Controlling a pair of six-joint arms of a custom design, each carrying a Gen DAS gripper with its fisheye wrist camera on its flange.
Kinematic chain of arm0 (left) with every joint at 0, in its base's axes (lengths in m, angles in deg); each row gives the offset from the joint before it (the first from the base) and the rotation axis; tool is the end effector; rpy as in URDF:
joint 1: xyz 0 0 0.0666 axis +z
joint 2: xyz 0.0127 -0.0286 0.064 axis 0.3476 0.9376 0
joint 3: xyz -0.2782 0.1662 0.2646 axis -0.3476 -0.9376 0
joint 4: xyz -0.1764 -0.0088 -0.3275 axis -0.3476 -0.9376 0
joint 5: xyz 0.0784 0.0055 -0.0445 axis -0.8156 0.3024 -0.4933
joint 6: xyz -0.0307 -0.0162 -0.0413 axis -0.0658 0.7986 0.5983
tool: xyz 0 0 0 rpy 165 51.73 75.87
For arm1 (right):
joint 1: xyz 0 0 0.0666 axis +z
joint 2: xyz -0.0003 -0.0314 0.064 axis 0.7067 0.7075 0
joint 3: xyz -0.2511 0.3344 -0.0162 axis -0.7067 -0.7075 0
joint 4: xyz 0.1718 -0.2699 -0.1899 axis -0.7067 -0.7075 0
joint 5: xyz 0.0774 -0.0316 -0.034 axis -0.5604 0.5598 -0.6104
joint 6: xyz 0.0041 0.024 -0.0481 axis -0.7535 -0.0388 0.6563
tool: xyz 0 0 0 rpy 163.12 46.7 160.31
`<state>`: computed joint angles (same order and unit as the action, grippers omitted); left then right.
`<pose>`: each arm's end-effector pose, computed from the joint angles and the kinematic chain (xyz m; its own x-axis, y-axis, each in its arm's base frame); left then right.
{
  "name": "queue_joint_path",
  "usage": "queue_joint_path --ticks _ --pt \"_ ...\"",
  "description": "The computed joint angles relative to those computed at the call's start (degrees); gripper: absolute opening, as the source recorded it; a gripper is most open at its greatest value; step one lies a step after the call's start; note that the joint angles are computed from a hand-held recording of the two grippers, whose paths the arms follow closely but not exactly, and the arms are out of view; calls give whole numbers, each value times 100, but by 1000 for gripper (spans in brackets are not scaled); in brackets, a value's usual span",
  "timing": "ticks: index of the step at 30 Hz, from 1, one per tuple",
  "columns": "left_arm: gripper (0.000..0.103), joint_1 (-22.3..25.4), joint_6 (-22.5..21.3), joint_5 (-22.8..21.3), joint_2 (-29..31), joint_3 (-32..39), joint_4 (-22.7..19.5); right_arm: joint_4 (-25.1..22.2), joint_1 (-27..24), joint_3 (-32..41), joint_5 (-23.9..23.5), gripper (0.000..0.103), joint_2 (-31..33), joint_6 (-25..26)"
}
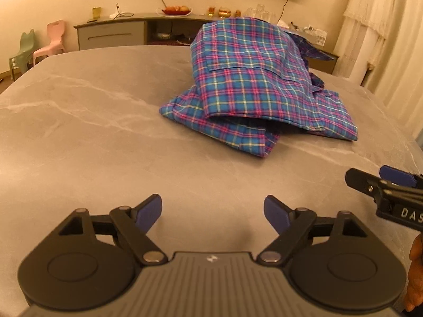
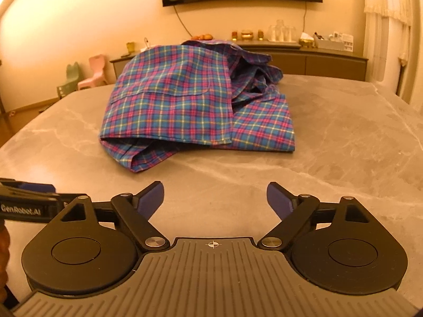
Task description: Fold clothes
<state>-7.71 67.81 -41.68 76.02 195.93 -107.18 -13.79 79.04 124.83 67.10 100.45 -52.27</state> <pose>0.5632 -0.3040 0.4451 -0.6897 0.2834 -0.6663 0.4688 0.8761 -0.1126 0.4429 0.2755 0.4273 -0.5399 0.1647 -0.8255 0.1759 0.9811 0.0807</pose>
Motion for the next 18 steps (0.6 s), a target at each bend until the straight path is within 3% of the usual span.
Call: queue_joint_path --ticks 6,11,14,18 --pt "97 41 -287 51 410 1039 -463 86 -112 31 -13 91 35 30" --pt "101 86 -669 139 1085 2207 -788 44 -422 784 -284 94 473 335" --pt "101 183 -430 357 1417 2565 -723 -166 -596 1649 -342 98 1045 685" --pt "100 326 391 750 2007 3624 -1191 -953 -854 3148 -580 96 2079 911"
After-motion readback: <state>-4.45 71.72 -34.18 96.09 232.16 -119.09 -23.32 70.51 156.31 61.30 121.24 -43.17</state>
